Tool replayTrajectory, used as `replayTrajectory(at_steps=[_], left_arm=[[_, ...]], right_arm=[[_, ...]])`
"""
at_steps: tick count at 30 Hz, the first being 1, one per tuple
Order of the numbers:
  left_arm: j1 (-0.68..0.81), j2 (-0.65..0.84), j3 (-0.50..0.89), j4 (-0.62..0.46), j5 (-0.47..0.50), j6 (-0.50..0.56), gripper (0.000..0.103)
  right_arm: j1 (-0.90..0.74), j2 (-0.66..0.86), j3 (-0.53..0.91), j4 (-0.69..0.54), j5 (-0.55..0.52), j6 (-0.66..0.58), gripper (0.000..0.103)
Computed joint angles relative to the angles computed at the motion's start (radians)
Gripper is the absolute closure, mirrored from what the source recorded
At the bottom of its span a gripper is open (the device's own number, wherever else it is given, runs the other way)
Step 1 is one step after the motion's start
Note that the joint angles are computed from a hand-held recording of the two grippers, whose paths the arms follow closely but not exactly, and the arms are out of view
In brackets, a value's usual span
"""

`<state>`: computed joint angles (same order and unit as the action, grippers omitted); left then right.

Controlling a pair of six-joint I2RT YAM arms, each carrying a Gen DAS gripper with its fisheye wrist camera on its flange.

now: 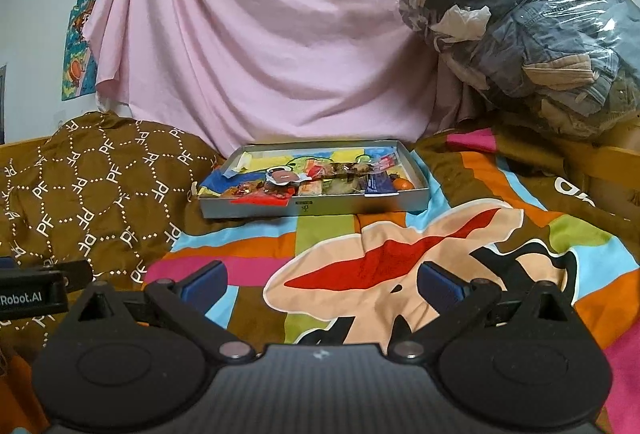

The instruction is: Organize snacks

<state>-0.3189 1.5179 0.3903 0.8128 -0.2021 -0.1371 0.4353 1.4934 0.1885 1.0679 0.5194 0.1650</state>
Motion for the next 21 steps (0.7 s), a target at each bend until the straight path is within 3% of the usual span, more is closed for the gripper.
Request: replayTrajectory(at_steps=[21], left_arm=[[-0.003,-0.006,-0.001,-0.007,0.006,0.003,0.001]], right_arm=[[0.004,-0.006,0.001,-0.008,0.003,-0.004,0.000]])
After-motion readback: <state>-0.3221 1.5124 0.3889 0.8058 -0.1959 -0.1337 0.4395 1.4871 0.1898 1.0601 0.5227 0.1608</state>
